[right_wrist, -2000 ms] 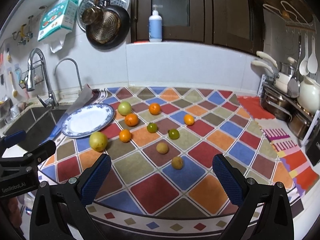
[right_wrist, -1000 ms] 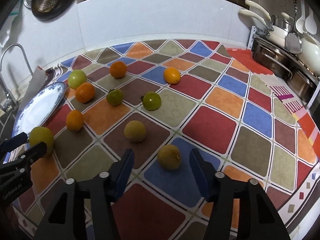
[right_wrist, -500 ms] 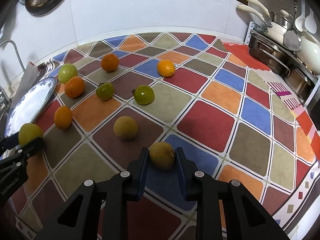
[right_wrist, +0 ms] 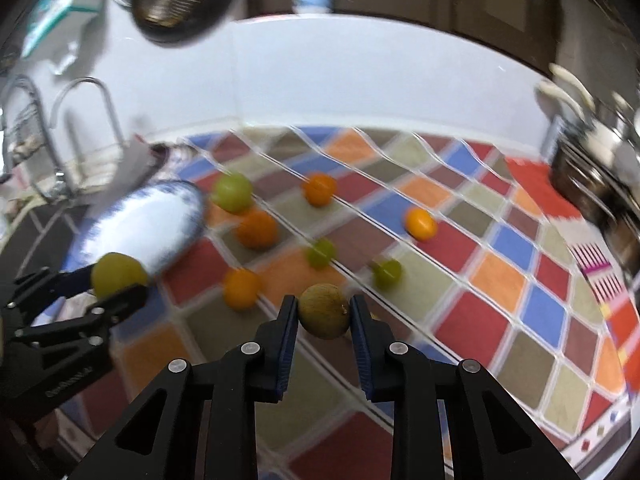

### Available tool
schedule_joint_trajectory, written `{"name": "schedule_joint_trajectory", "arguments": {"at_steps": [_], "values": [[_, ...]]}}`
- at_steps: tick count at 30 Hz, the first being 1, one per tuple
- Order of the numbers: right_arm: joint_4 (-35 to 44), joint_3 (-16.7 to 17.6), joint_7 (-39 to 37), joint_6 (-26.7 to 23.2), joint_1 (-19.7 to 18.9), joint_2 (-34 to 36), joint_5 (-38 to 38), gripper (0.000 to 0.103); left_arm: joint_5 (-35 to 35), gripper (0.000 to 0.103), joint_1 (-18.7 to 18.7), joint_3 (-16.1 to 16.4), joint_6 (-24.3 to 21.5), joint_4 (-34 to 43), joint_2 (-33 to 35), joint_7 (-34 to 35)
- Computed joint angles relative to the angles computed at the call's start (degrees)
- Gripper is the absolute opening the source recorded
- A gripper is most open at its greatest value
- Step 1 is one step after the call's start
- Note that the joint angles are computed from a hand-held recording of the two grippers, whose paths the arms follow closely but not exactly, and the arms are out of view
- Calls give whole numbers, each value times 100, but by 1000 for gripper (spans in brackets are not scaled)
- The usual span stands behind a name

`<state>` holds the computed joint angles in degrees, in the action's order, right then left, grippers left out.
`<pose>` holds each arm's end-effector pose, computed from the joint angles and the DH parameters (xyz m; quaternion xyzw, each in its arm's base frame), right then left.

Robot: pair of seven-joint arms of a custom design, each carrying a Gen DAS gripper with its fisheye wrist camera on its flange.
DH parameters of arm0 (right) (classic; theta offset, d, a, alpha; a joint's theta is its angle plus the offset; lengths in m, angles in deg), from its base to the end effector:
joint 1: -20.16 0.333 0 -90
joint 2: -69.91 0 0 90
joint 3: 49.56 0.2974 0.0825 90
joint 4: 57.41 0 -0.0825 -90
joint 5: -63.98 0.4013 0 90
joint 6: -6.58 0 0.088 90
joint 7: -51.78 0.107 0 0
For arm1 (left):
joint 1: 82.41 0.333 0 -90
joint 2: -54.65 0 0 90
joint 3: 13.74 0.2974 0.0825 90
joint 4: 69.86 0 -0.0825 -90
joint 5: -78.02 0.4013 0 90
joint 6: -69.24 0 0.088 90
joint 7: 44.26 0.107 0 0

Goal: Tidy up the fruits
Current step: 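Place the pear on the plate with the left gripper while the right drops the brown fruit beside it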

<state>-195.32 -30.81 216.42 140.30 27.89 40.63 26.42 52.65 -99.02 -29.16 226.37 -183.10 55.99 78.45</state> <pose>0.4151 0.2074 0.5151 -0.4792 0.7862 -0.3307 0.2072 0.5387 -0.3157 0.5141 -0.3534 0.8518 -0.3596 0.1422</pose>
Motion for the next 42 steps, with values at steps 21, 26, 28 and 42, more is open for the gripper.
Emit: {"name": "schedule_joint_trajectory", "arguments": {"at_steps": [21, 26, 28, 42], "values": [[2910, -1051, -1080, 1502, 768, 3330, -68, 27, 783, 49, 943, -137, -684, 2301, 1866, 278], [3532, -1371, -1577, 1329, 1035, 3934, 348, 27, 1106, 49, 1022, -246, -1070, 3078, 2494, 238], [3696, -1496, -1748, 1255, 1125, 4096, 522, 27, 1279, 49, 985, -234, -1233, 3383, 2729, 148], [4130, -2077, -2231, 1155, 1554, 4547, 1115, 29, 1554, 59, 927, -333, -1640, 4303, 3420, 47]]}}
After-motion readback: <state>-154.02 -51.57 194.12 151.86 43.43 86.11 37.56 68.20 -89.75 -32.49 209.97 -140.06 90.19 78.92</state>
